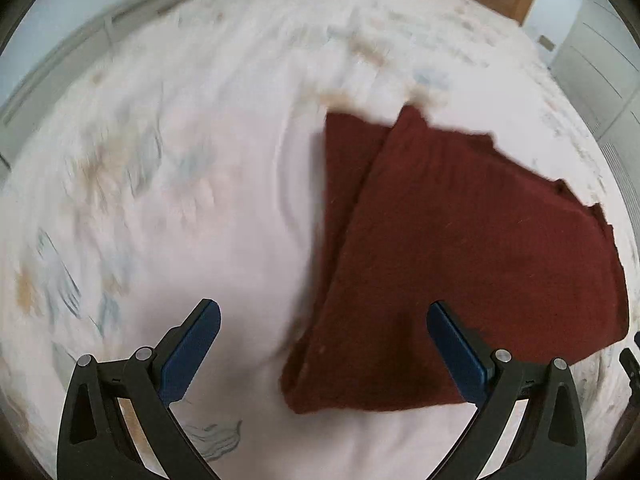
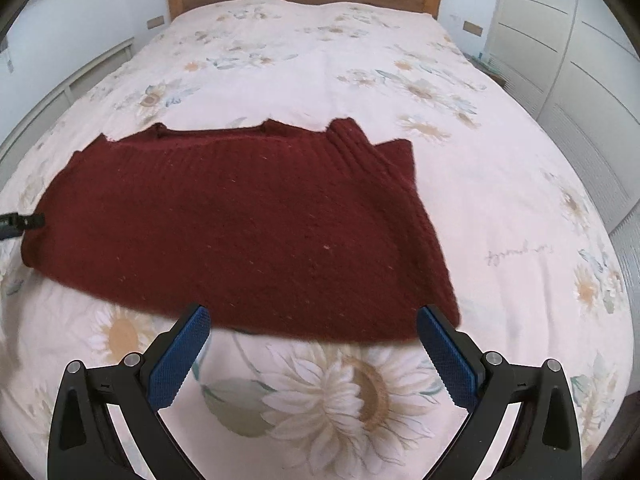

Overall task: Fold small clothes
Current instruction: 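Grasp one side edge of the folded sweater with the left tool, then fold the grasped side over the middle with the left tool, release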

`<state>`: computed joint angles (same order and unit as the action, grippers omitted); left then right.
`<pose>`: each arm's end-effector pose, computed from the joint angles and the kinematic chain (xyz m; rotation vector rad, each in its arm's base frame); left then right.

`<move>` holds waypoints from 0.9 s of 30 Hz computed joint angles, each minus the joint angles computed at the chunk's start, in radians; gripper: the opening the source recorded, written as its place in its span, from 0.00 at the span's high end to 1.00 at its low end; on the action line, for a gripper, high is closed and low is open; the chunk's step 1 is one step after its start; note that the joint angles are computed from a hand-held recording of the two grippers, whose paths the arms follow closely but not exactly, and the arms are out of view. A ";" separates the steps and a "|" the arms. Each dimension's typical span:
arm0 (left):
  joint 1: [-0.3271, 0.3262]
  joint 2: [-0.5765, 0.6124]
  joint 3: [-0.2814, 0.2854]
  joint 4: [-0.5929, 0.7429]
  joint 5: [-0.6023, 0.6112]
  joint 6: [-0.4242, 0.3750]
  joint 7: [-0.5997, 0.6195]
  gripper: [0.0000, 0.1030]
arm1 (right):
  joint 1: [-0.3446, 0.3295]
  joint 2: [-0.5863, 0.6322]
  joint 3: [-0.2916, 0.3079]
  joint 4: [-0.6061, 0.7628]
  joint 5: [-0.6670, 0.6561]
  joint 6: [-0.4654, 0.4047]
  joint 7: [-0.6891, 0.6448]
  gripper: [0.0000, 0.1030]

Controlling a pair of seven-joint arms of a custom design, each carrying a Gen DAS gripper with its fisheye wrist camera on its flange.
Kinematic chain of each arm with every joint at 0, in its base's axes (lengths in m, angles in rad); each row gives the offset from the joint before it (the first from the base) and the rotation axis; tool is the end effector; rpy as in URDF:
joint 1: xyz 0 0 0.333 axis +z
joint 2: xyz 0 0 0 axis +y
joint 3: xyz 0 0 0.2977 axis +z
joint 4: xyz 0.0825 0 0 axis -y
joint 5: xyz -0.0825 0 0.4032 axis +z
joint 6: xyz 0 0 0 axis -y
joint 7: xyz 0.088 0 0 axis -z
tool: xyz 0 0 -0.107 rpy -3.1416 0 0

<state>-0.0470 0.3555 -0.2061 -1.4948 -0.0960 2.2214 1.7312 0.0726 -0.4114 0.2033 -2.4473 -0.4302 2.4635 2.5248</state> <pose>0.6925 -0.1616 0.4885 -1.6972 2.4099 -0.5722 0.4604 0.1340 0.4666 -1.5195 2.2815 -0.6749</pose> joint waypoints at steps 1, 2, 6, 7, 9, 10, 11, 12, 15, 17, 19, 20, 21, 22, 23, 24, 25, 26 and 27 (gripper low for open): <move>0.004 0.016 -0.001 0.015 -0.011 -0.036 0.001 0.01 | 0.000 -0.008 0.001 -0.006 0.000 -0.011 0.002 0.00; 0.006 0.032 -0.003 0.029 -0.016 -0.068 0.002 0.01 | -0.002 -0.018 0.002 -0.013 -0.001 -0.023 0.007 0.00; 0.021 0.039 -0.013 0.005 -0.064 -0.060 0.012 0.01 | -0.005 -0.060 0.001 -0.051 0.011 -0.033 0.027 0.00; 0.023 0.043 -0.015 0.010 -0.074 -0.066 0.008 0.01 | -0.006 -0.068 0.001 -0.059 0.015 -0.032 0.029 0.00; 0.023 0.056 -0.015 0.034 -0.082 -0.099 0.000 0.01 | -0.011 -0.074 0.005 -0.067 0.016 -0.032 0.028 0.00; 0.022 0.068 -0.015 0.052 -0.082 -0.115 -0.001 0.01 | -0.013 -0.080 0.007 -0.073 0.017 -0.032 0.028 0.00; 0.023 0.077 -0.017 0.067 -0.085 -0.131 0.004 0.02 | -0.015 -0.083 0.009 -0.078 0.018 -0.029 0.030 0.00; 0.024 0.088 -0.019 0.086 -0.088 -0.147 0.011 0.02 | -0.016 -0.089 0.009 -0.085 0.020 -0.023 0.033 0.00; 0.026 0.113 -0.027 0.121 -0.097 -0.170 0.038 0.12 | -0.023 -0.103 0.010 -0.106 0.030 -0.002 0.041 0.00; 0.027 0.117 -0.033 0.130 -0.104 -0.178 0.059 0.26 | -0.030 -0.110 0.013 -0.115 0.033 0.002 0.042 0.00; 0.026 0.137 -0.037 0.163 -0.111 -0.202 0.080 0.40 | -0.035 -0.123 0.015 -0.128 0.037 0.005 0.044 0.00; 0.021 0.140 -0.039 0.171 -0.110 -0.210 0.083 0.48 | -0.038 -0.129 0.015 -0.134 0.040 0.008 0.044 0.00; 0.019 0.145 -0.041 0.181 -0.111 -0.222 0.089 0.58 | -0.041 -0.136 0.015 -0.141 0.043 0.011 0.046 0.00; 0.019 0.151 -0.043 0.195 -0.117 -0.237 0.095 0.63 | -0.045 -0.141 0.016 -0.145 0.046 0.012 0.047 0.00; 0.020 0.159 -0.047 0.212 -0.126 -0.258 0.100 0.71 | -0.049 -0.150 0.017 -0.152 0.049 0.015 0.050 0.00; 0.016 0.162 -0.046 0.223 -0.124 -0.270 0.098 0.72 | -0.053 -0.160 0.018 -0.159 0.051 0.019 0.052 0.00; 0.010 0.162 -0.043 0.230 -0.116 -0.276 0.098 0.73 | -0.056 -0.170 0.019 -0.167 0.054 0.021 0.055 0.00; 0.004 0.162 -0.041 0.239 -0.104 -0.284 0.103 0.73 | -0.060 -0.179 0.020 -0.173 0.055 0.024 0.054 0.00; -0.002 0.159 -0.039 0.246 -0.095 -0.289 0.103 0.74 | -0.064 -0.189 0.021 -0.179 0.058 0.027 0.054 0.00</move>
